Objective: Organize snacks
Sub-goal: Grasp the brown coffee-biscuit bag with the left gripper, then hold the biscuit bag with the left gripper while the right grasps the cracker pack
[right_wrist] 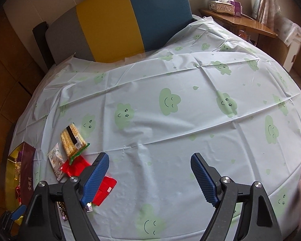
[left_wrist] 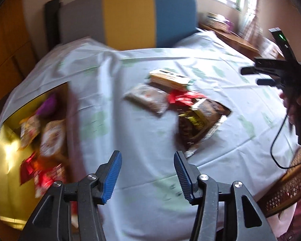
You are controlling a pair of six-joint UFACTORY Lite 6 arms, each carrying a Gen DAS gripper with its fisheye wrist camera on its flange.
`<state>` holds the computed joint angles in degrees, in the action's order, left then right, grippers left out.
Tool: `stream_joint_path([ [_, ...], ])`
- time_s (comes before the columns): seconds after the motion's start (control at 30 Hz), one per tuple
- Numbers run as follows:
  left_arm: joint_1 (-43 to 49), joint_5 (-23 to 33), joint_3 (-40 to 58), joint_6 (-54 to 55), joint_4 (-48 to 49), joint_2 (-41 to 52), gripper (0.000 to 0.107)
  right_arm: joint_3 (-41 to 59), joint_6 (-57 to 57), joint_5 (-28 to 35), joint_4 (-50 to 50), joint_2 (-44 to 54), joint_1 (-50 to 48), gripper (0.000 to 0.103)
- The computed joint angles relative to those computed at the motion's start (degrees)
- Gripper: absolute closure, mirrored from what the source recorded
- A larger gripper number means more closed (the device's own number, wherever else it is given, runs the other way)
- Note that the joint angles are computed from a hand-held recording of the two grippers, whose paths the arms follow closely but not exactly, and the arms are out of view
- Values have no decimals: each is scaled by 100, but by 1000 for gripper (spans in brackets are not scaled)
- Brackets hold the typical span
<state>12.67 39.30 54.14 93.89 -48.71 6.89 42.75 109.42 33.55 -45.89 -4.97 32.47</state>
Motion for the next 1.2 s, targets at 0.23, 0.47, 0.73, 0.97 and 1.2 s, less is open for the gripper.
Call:
stream_joint_path([
  [0.23,-1134,-309,-194,744,-241,-38,35,101,-148,-102,48,76,39,19],
  [0.47,-2212,-927,120,907,-117,603,31,10,-85,-209,10,-54,-16,18],
  [0.73,-2399,-1218,190,1297,-860,1068,61,48,-83,-168,-51,-20,-5,17],
  [0.97,-1347,-642,-530,1297,-1112,351,66,207,-344,-90,55,205,47,17],
  [1.2,-53,-165,-834,1687,-1255,210,66,471,-794,-274,272,638,118,18],
])
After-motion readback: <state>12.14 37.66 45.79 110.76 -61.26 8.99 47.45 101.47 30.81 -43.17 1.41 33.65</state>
